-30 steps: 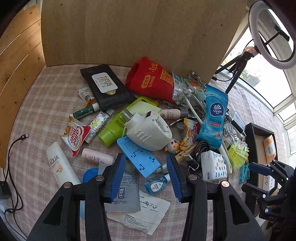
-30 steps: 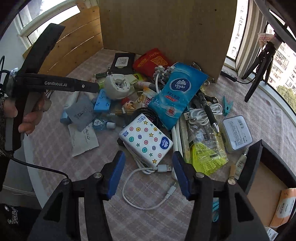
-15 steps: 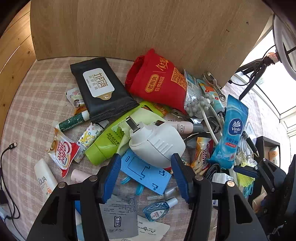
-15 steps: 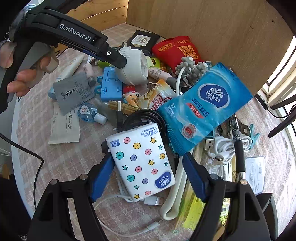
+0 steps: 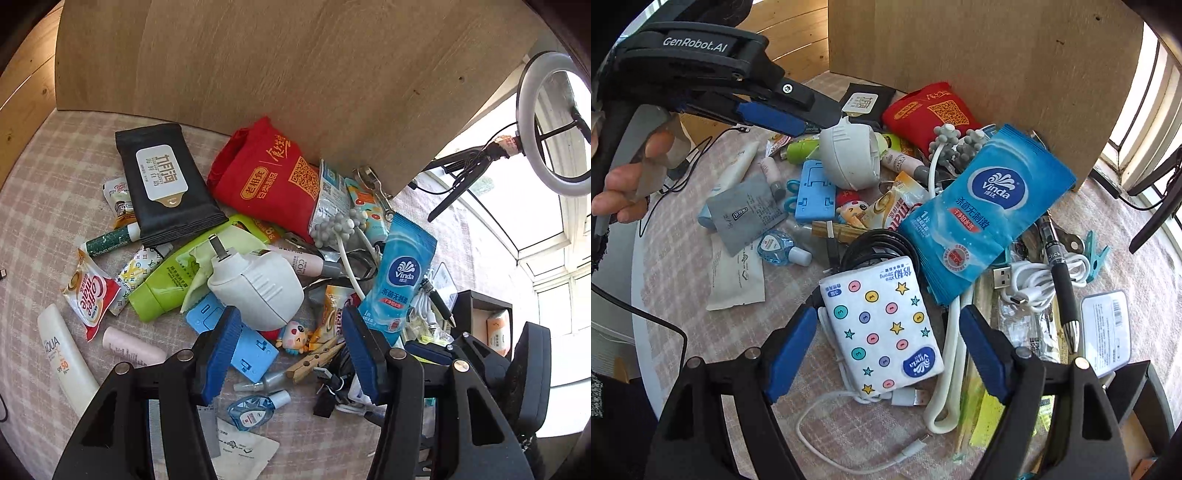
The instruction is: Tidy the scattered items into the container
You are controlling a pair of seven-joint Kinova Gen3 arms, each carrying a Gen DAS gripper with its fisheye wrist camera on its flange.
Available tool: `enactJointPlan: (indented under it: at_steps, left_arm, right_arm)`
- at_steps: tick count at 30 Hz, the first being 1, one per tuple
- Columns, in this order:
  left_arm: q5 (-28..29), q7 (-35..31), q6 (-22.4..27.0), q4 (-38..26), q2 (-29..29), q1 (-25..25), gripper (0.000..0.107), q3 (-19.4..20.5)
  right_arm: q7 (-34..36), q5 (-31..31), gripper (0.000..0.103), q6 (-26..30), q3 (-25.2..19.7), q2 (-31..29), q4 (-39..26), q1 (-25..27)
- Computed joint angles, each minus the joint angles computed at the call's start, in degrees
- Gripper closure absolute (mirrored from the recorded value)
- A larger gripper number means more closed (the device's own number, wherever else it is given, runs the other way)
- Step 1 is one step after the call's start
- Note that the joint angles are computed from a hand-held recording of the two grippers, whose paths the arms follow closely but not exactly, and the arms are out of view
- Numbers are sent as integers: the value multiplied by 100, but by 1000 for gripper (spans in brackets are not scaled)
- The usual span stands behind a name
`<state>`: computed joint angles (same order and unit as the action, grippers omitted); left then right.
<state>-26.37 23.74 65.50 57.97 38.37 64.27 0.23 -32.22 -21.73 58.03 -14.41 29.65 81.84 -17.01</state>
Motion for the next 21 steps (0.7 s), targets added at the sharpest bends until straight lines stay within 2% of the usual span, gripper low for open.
enactJointPlan:
  at_steps: [5, 8, 10, 15, 19, 21]
  left_arm:
    - [-322, 31, 210, -185, -116, 261, 52, -62]
    - [-398, -200, 621, -563, -2, 309, 46, -44]
    - [-383, -279, 821, -717, 72, 308, 45, -56]
    - [-71, -459, 1419, -1131, 373, 116, 45, -34]
    - [298, -724, 1232, -1101, 487, -273, 45, 130]
    - [565, -1051, 1474, -1493, 731, -443, 45, 141]
  right_arm:
    - [155, -454, 24, 35, -100, -287, 230, 276]
    - [226, -534, 24, -155, -109, -480, 505, 207]
    - [228, -458, 24, -291, -75, -553, 643, 93]
    - [72, -134, 24, -308, 30, -351, 535, -115]
    - [-16, 19, 24, -409, 24, -253, 543, -178]
    - [-43, 51, 24, -429, 3, -206, 523, -194]
